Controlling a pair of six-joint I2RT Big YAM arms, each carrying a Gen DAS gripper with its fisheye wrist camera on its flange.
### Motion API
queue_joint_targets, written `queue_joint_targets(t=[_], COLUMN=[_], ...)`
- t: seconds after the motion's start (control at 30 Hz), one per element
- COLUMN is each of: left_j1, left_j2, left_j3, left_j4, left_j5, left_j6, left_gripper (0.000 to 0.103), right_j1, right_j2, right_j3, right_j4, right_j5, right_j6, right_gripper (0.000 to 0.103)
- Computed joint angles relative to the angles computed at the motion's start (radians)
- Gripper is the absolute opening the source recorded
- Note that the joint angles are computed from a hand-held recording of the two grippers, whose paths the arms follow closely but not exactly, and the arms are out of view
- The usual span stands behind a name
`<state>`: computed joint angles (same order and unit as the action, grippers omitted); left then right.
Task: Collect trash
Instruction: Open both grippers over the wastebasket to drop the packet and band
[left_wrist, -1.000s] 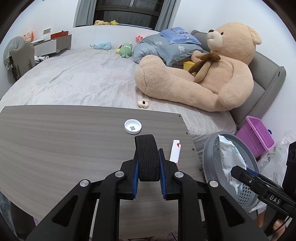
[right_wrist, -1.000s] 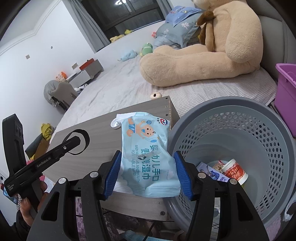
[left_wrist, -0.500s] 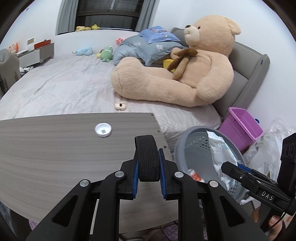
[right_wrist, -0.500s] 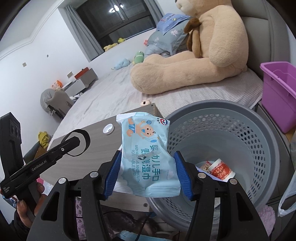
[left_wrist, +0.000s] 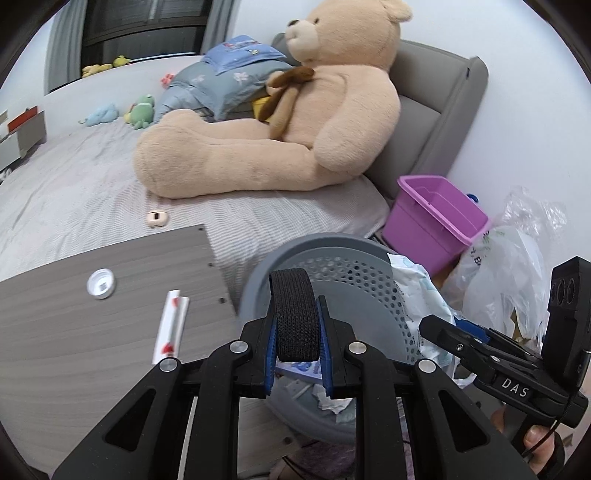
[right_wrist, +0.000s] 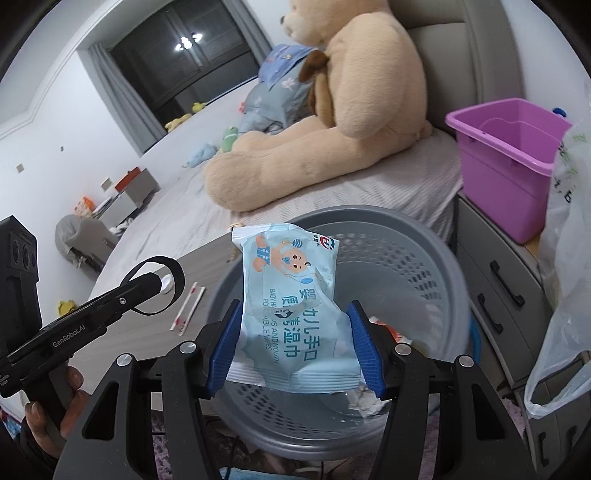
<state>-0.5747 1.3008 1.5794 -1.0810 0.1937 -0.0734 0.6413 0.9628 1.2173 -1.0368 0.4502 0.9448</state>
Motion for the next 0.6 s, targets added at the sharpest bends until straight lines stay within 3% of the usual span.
queue_joint_targets(t=[0.4,0.6], left_j1=[-0.096,-0.096], left_j2=[0.093,0.095], left_j3=[0.045,0.044], left_j4=[-0.018,-0.007], left_j5=[-0.041,-0.061], left_j6=[0.019,0.012], left_gripper=[0.019,0.049], right_j1=[-0.087,-0.103], right_j2=[-0.045,-0.044], right_j3=[-0.057,-0.060], right_j4=[-0.021,-0.015], right_j5=[-0.048,-0.052], right_j6=[0.004,-0.013], right_gripper=[0.057,0.066])
